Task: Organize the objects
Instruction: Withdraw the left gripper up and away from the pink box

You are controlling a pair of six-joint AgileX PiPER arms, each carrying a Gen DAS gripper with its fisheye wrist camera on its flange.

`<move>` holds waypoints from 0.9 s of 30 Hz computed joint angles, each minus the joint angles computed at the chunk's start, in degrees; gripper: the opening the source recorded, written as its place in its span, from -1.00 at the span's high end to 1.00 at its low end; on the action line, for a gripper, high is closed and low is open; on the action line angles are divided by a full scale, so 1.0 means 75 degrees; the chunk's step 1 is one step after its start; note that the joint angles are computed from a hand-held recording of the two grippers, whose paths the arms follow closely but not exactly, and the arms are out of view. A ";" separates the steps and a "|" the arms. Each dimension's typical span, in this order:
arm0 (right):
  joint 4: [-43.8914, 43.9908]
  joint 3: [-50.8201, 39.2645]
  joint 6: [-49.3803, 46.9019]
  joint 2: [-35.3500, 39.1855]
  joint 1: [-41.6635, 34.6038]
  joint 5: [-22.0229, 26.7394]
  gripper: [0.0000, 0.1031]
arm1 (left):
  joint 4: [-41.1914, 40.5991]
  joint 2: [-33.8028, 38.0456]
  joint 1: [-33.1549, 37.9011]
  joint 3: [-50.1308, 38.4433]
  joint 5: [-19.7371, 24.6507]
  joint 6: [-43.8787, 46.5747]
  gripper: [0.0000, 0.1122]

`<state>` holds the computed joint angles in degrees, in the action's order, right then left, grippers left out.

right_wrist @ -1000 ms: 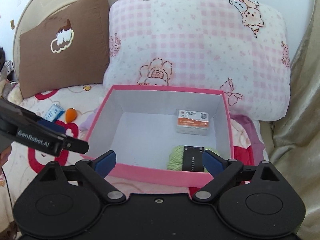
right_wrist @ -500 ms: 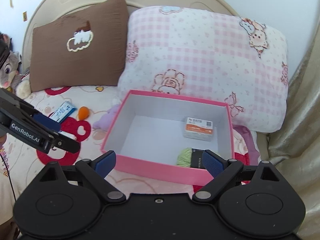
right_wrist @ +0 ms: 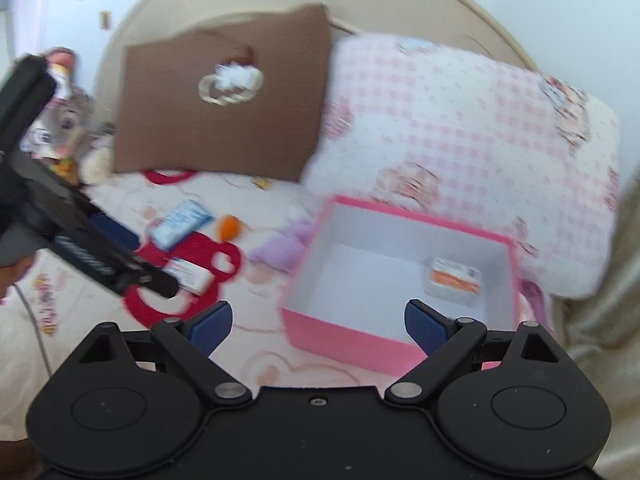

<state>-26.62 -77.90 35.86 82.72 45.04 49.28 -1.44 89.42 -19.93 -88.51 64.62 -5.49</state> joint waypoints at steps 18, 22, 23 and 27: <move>-0.1671 -0.0204 -0.0078 0.1049 0.1443 -0.1587 -0.85 | -0.1318 -0.1131 0.1673 0.1477 -0.0983 0.1411 -0.75; -0.0816 -0.0531 -0.0721 0.1422 0.1426 -0.1727 -0.85 | -0.2083 -0.1081 0.2197 0.1652 -0.0974 0.2260 -0.75; -0.0585 -0.0653 -0.0935 0.1539 0.1416 -0.1688 -0.85 | -0.2171 -0.1055 0.2276 0.1701 -0.1005 0.2374 -0.75; -0.0318 -0.1246 -0.1283 0.2076 0.1498 -0.1189 -0.85 | -0.2528 -0.0871 0.2607 0.1803 -0.1106 0.2817 -0.75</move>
<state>-29.01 -87.25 26.24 98.30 56.27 40.37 -20.41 82.89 -0.38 -74.99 56.33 15.64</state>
